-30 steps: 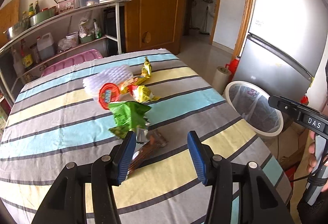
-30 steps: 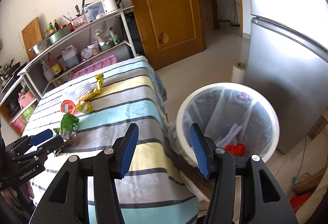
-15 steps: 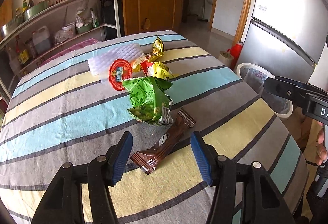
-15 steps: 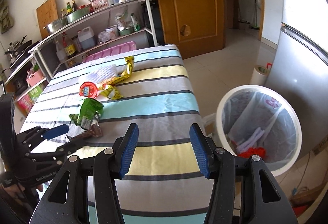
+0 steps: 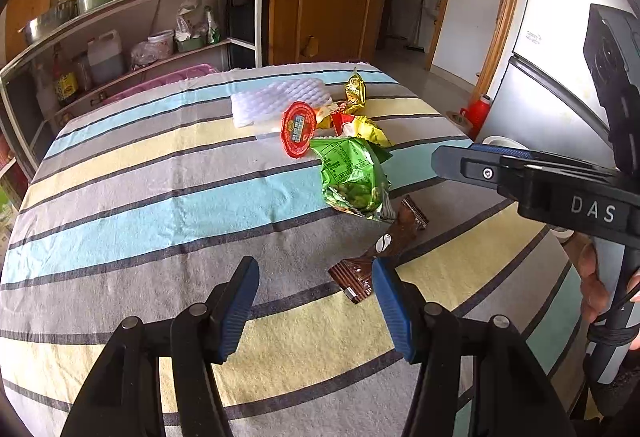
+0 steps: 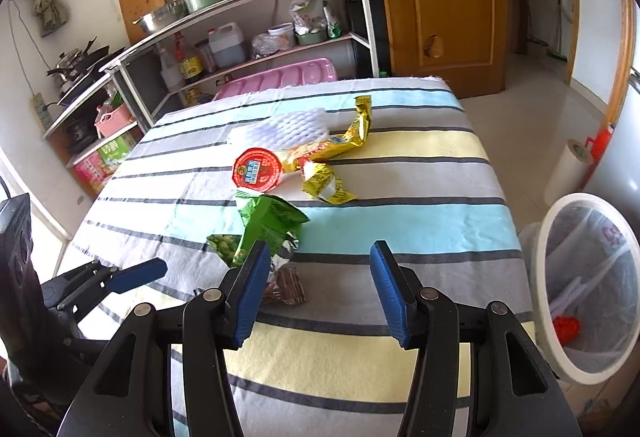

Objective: Collect trash
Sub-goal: 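Move both tools back to the table toward the green chip bag, then grasp the green chip bag with the right gripper while the left grasps the brown wrapper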

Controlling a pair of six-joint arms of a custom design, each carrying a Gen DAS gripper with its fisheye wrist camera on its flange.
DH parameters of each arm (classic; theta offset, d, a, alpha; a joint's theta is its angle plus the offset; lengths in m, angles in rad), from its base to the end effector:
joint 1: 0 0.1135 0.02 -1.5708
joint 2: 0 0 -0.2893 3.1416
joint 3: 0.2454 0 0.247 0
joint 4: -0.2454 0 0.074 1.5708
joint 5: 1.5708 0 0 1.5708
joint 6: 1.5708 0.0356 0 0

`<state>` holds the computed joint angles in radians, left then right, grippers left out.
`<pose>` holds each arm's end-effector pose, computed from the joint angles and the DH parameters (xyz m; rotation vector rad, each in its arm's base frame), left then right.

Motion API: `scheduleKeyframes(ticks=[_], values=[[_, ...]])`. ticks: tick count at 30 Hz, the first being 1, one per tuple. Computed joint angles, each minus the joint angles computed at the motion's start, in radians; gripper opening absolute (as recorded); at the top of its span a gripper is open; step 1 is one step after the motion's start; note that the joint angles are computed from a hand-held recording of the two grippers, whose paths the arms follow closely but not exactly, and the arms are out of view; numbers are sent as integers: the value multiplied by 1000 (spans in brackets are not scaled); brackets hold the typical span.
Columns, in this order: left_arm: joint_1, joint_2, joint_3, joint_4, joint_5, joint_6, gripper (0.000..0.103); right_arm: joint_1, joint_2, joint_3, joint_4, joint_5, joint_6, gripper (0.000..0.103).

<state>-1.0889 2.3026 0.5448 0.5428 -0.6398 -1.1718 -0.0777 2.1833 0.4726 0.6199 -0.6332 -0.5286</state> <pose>0.1409 -0.2236 -0.0140 -0.2441 2.4102 -0.0518 0.2606 0.0008 0.0135 -0.7370 2.3375 0.5854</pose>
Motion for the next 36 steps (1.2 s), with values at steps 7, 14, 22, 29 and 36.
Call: scheduleKeyframes(ticks=[7,14,22,29,36], values=[[0,4,12,-25,-7,-15,58,86,38,46,-7,9,54,53],[5,10,18,-23,2,-16,58,202,93,114,-46,83,60,51],[12,14,23,-27,7,-12,59,163,99,130,-34,102,41,12],[31,6,55,-42,15,52,59,82,71,141,-84,87,-10,10],[73,12,125,-32,42,212,59,21,56,155,-115,106,-40,10]])
